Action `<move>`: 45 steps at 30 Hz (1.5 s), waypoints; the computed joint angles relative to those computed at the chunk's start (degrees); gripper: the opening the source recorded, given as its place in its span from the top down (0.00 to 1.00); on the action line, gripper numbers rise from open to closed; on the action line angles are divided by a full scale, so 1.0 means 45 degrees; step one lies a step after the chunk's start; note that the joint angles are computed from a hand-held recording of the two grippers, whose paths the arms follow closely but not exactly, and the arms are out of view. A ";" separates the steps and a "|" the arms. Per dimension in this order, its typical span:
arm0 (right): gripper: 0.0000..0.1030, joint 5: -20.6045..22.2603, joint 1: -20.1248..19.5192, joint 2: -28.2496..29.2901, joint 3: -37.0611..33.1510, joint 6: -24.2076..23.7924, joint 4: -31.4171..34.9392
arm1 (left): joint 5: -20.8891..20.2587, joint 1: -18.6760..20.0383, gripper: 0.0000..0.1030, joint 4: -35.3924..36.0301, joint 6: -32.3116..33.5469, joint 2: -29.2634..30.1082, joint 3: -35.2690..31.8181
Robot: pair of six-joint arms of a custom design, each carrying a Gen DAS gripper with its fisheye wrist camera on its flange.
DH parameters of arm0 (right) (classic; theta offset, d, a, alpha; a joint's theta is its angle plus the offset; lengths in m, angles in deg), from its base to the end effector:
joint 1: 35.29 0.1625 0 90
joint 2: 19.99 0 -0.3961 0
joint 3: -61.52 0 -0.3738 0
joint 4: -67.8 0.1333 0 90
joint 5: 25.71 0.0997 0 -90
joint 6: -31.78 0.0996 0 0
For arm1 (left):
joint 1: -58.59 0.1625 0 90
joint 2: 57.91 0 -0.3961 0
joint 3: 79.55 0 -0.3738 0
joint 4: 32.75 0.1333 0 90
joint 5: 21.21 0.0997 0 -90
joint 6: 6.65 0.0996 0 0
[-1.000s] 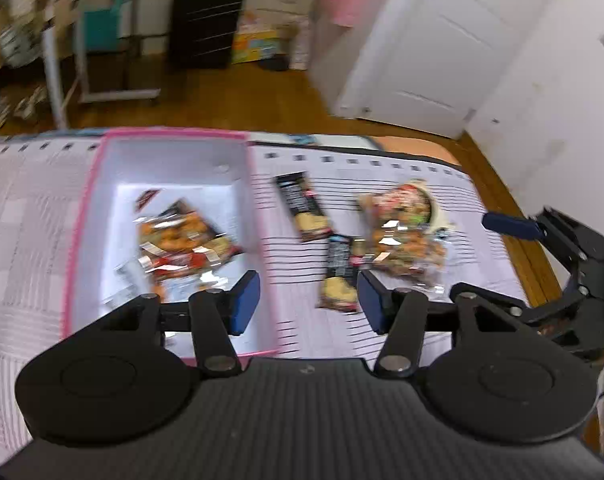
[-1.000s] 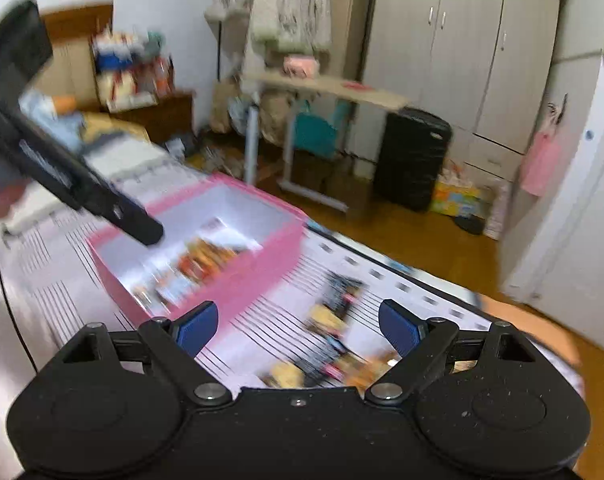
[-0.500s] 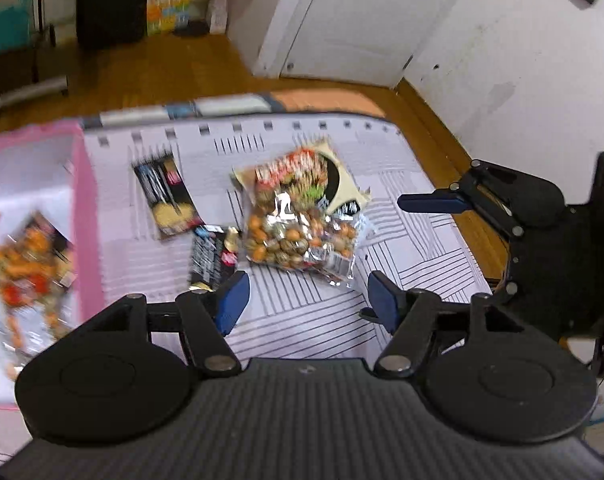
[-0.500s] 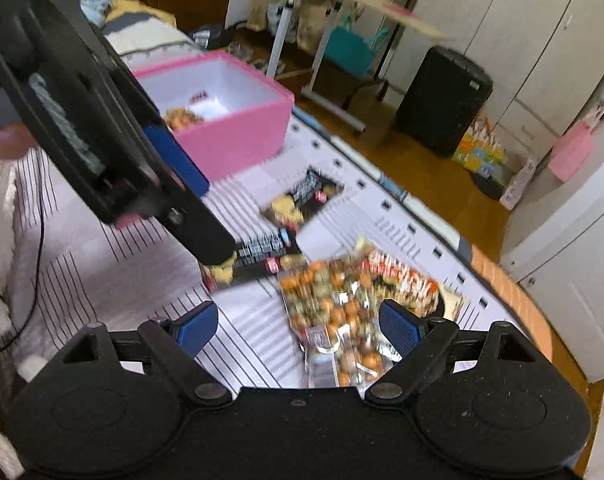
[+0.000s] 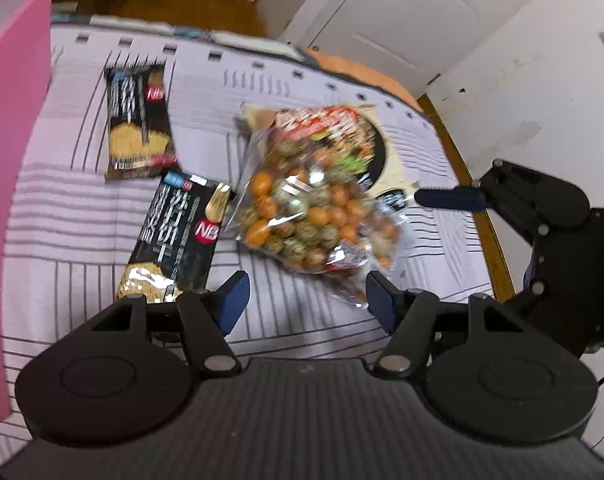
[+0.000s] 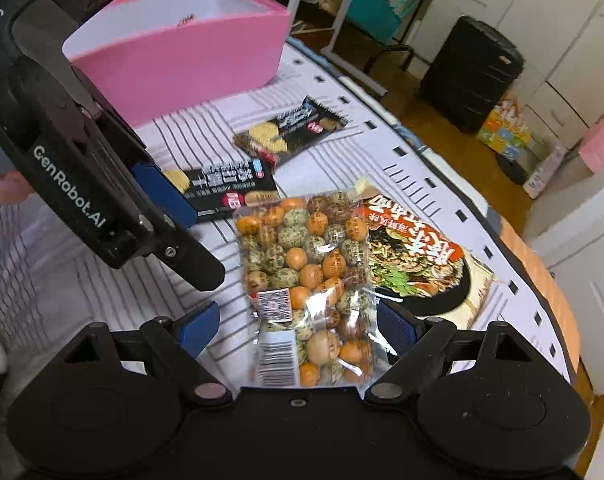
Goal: Organize snacks
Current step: 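Move both tools to the second clear quail-egg bag on the bed, then close the left tool on the egg bag while the right tool grips it too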
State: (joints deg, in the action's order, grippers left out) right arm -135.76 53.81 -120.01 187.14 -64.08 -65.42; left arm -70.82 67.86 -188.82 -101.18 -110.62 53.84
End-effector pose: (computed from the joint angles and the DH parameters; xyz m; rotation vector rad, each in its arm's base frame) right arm 0.0930 -0.3930 0.3321 1.9267 -1.8664 -0.0783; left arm -0.3411 -0.2561 0.0102 -0.1979 2.6953 -0.9778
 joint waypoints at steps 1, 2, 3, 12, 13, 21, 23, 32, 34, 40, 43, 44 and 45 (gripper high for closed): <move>0.14 0.0007 -0.0025 0.0155 0.0026 -0.0266 -0.0219 | -0.0048 0.0136 0.40 -0.0344 0.0081 0.0127 0.0107; 0.14 0.0031 -0.0077 0.0338 0.0057 -0.0548 -0.0459 | 0.0000 0.0257 0.41 -0.0739 0.0187 0.0266 0.0221; 0.13 -0.0049 -0.0093 0.0549 0.0052 -0.0789 -0.0632 | 0.0024 0.0382 0.41 -0.1095 0.0260 0.0397 0.0314; 0.17 -0.0659 -0.0483 0.0935 0.0792 -0.1219 -0.2219 | 0.0067 0.1027 0.41 -0.4498 0.1052 0.1716 0.0561; 0.19 -0.0640 -0.0488 0.0779 0.0962 -0.0918 -0.2295 | 0.0030 0.1049 0.41 -0.4857 0.1095 0.1856 0.0582; 0.22 0.0395 -0.1386 -0.0805 0.1646 0.4159 -0.1268 | -0.0116 0.0737 0.40 -0.3705 0.1121 0.1974 0.0127; 0.22 0.0921 -0.1801 -0.1049 0.1747 0.4724 -0.1200 | -0.0046 0.0658 0.39 -0.3244 0.1255 0.2010 -0.0039; 0.25 0.2974 -0.3035 -0.2140 0.2989 0.3743 -0.2520 | 0.0285 0.0445 0.43 -0.3133 0.1103 0.2176 0.0009; 0.25 0.2886 -0.2964 -0.2502 0.3008 0.4288 -0.2160 | 0.0192 0.0307 0.44 -0.2775 0.1085 0.1961 0.0005; 0.26 0.2372 -0.2539 -0.3523 0.3162 0.5696 -0.1311 | -0.0525 0.0033 0.44 -0.0827 0.0842 0.1186 -0.0498; 0.25 0.1887 -0.2090 -0.3938 0.2879 0.6792 -0.0223 | -0.0817 -0.0237 0.43 0.0021 0.0554 0.0810 -0.0667; 0.25 0.1754 -0.1930 -0.4130 0.2782 0.7097 0.0182 | -0.0941 -0.0310 0.43 0.0300 0.0495 0.0697 -0.0746; 0.25 0.1657 -0.1802 -0.4322 0.2734 0.7287 0.0499 | -0.1071 -0.0404 0.43 0.0590 0.0392 0.0551 -0.0804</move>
